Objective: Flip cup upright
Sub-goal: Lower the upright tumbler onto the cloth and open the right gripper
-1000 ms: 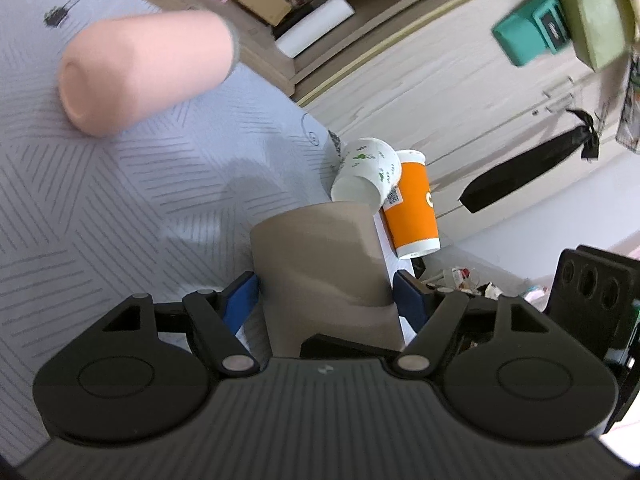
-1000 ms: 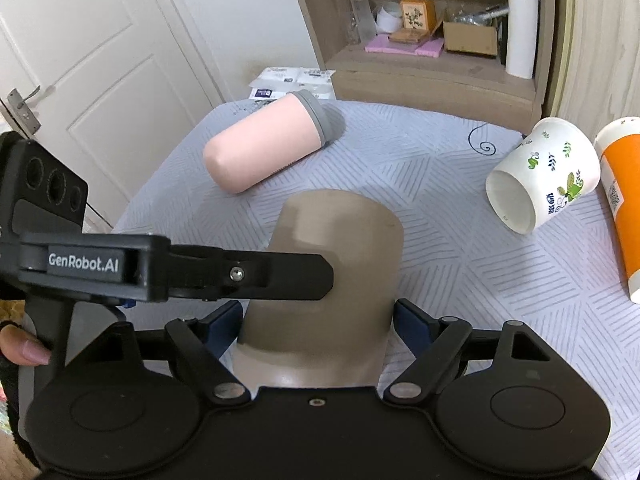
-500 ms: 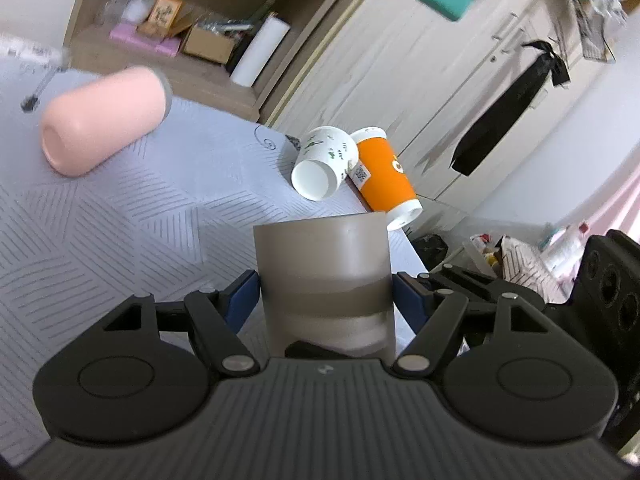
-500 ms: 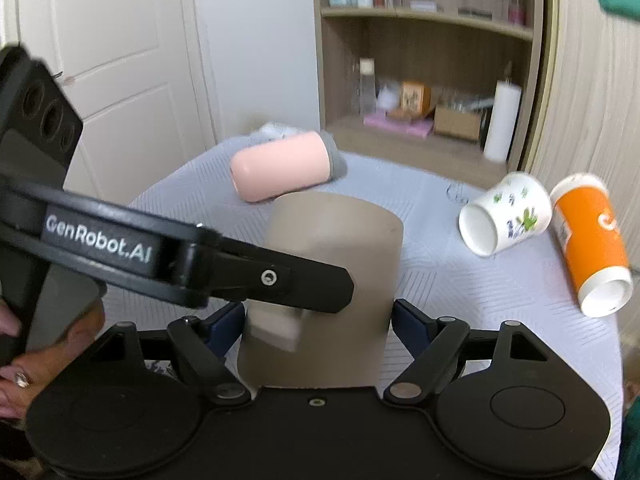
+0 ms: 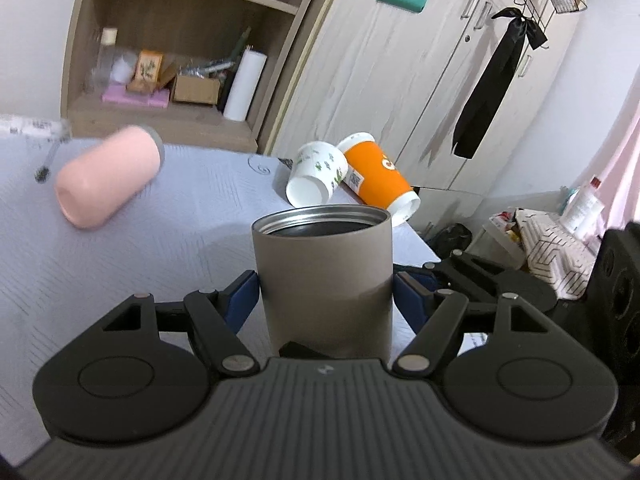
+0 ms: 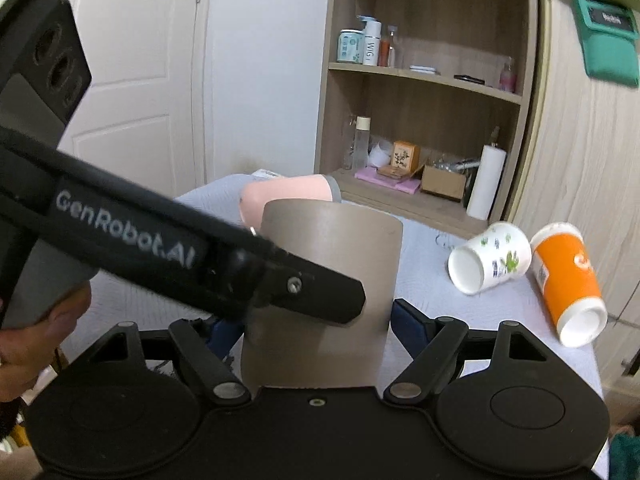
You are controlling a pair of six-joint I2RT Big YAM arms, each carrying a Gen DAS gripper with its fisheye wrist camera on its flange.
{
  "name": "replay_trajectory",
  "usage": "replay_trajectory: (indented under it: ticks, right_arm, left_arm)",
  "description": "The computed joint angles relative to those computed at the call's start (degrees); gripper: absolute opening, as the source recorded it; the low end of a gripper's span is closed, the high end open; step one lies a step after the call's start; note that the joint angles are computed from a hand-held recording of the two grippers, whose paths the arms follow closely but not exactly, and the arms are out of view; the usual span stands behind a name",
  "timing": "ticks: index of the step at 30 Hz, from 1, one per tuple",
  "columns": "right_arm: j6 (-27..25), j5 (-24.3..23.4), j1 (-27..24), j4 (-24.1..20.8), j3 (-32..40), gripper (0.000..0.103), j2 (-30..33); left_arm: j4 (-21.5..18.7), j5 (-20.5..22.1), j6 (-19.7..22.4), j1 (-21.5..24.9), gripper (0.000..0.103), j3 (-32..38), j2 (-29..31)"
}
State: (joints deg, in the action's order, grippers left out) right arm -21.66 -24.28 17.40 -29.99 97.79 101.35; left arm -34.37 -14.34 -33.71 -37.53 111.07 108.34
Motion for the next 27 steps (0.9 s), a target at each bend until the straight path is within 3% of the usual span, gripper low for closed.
replay_trajectory:
  ticks: [3, 10, 15, 27]
  right_arm:
    - [0.98, 1.47, 0.74, 0.89, 0.48, 0.082, 0.59]
    - [1.82, 1.33, 1.47, 3.75, 3.04, 0.082, 3.00]
    - [-1.27, 2.00, 1.87, 11.18, 4.28, 0.082, 5.95]
    - [0.30, 0.14, 1.03, 11.82, 10.71, 0.082, 11.93]
  left_arm:
    - [-1.72, -2.26, 1.32, -0.17, 0.072, 1.51, 0.78]
    - [-1.43, -2.69, 3.78, 1.45, 0.072, 3.01, 1.39]
    - [0.53, -4.97, 7.61, 2.48, 0.072, 5.40, 3.57]
    - [-3.42, -8.50, 11.72, 3.19, 0.072, 14.63, 10.11]
